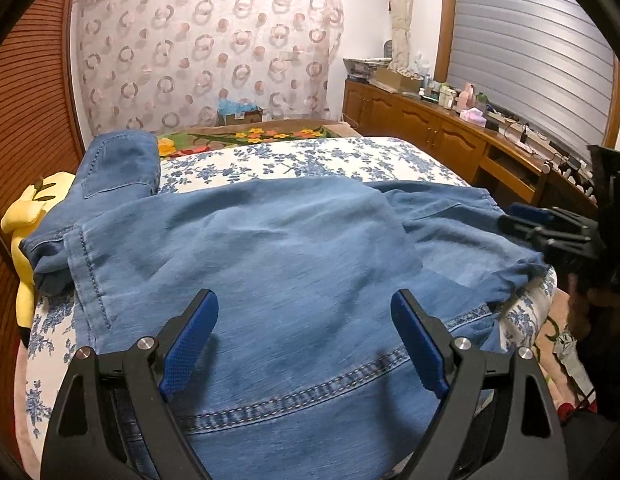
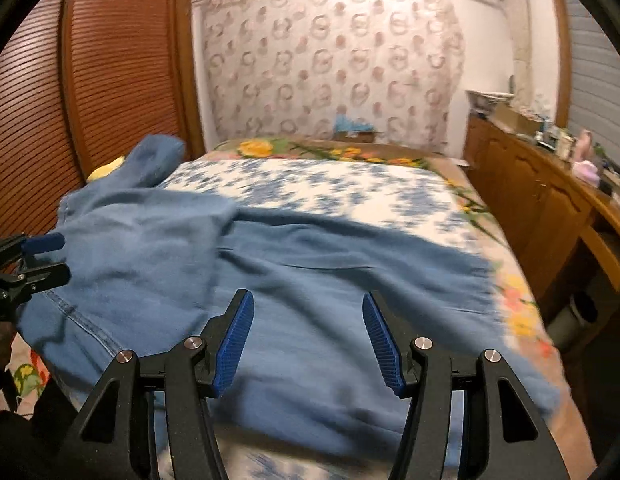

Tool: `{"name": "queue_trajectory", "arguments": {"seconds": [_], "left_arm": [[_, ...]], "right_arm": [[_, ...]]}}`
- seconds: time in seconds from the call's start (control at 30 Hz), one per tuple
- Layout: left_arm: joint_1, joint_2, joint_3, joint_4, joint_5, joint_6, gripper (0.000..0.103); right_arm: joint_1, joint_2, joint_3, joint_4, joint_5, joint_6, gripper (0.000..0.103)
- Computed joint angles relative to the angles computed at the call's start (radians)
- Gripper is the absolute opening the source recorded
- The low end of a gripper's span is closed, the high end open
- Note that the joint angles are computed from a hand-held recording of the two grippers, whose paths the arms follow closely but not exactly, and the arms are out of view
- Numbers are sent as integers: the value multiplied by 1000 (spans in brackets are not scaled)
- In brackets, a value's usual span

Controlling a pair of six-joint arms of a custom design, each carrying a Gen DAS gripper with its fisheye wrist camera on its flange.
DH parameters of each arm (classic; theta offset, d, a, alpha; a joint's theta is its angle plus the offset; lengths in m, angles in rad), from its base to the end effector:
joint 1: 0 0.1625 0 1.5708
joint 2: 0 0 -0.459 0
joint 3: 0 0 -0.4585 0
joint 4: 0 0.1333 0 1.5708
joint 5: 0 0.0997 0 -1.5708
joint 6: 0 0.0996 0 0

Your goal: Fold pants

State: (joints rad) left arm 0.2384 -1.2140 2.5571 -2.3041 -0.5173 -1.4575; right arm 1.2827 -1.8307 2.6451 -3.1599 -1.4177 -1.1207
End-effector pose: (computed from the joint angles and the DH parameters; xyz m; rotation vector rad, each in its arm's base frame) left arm -0.2564 -0.2886 0.0484 0.2580 2.1672 -1.1111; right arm 0.0467 -0.3651 0.2720 1.1235 -2.3403 0.9355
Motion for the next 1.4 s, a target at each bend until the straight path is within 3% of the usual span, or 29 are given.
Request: {"name": "queue_trajectory", "arguments": {"seconds": [0.23, 0.43, 0.87, 1.13, 1.4], "left_arm": [[17, 58, -26, -89, -2, 87, 89], [36, 97, -50, -154, -3, 155, 89], [62, 138, -73, -206, -24, 210, 89], [66, 139, -66, -219, -28, 213, 89], [65, 141, -59, -230, -34, 200, 89]], "right_arm": [[-140, -99, -23, 26, 38, -6, 59], [-201, -117, -33, 43, 25, 3, 59], [-147, -35, -64, -38, -74, 85, 59], [-137, -13, -85, 5, -107, 113, 58], [-154, -12, -109, 61, -82, 110, 27]]}}
